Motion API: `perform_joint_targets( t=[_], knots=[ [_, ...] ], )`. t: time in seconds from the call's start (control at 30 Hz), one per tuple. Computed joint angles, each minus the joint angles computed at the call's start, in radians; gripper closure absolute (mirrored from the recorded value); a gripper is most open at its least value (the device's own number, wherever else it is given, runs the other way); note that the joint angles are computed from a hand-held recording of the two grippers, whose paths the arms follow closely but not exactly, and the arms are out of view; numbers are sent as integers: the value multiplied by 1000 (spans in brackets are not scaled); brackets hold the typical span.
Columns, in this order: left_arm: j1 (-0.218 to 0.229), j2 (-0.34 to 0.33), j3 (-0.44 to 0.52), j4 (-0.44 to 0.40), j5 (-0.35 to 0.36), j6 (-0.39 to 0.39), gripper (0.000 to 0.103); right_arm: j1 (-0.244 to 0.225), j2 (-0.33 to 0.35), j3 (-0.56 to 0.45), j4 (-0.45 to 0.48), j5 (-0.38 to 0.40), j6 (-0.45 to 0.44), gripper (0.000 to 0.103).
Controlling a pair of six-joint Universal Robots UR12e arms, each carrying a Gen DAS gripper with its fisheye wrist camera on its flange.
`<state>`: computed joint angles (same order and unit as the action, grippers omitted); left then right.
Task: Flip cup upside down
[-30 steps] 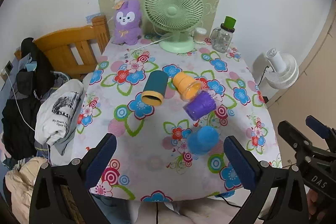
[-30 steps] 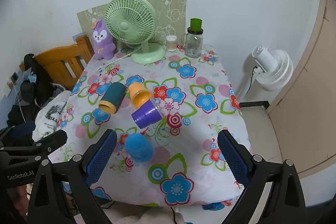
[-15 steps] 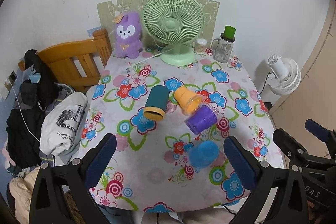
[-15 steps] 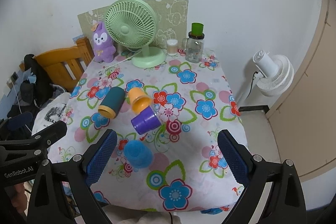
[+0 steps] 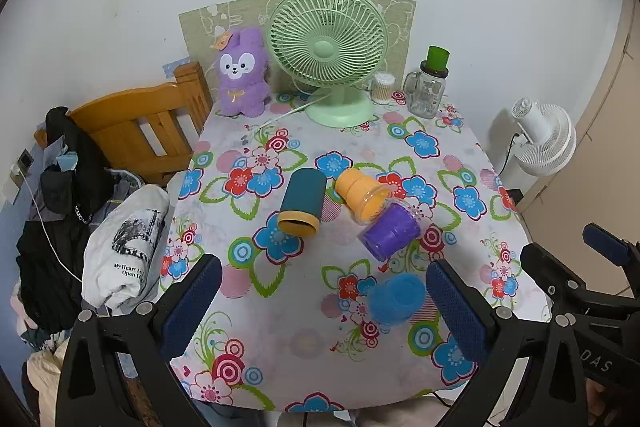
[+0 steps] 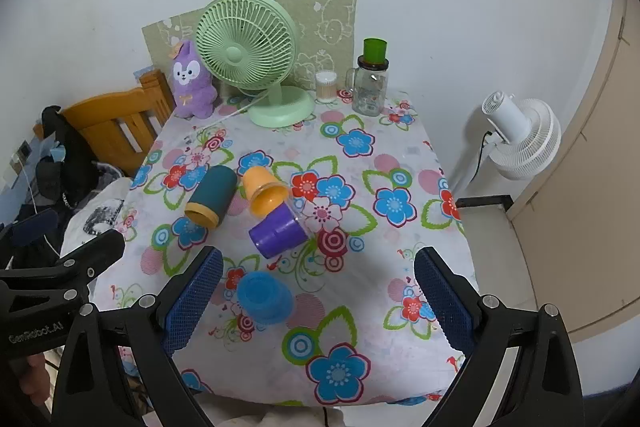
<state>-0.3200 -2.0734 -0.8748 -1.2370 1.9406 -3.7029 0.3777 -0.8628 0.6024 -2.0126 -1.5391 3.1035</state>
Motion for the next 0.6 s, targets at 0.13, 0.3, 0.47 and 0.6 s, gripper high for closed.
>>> perform_joint_targets(
  t=[0.13,0.3,0.47,0.6],
  knots=[
    [0,-1,3,-3,0,-4,0,0,4,-5,2,0,1,5],
    [3,-4,8,-18,-10,-6,0,1,7,-9,6,-1,2,5],
    [3,-7,10,-22,-9,-9,0,2,8,-8,11,-2,2,5],
    [3,-7,9,-22,-8,-9,0,1,9,-10,12,0,1,5]
  ],
)
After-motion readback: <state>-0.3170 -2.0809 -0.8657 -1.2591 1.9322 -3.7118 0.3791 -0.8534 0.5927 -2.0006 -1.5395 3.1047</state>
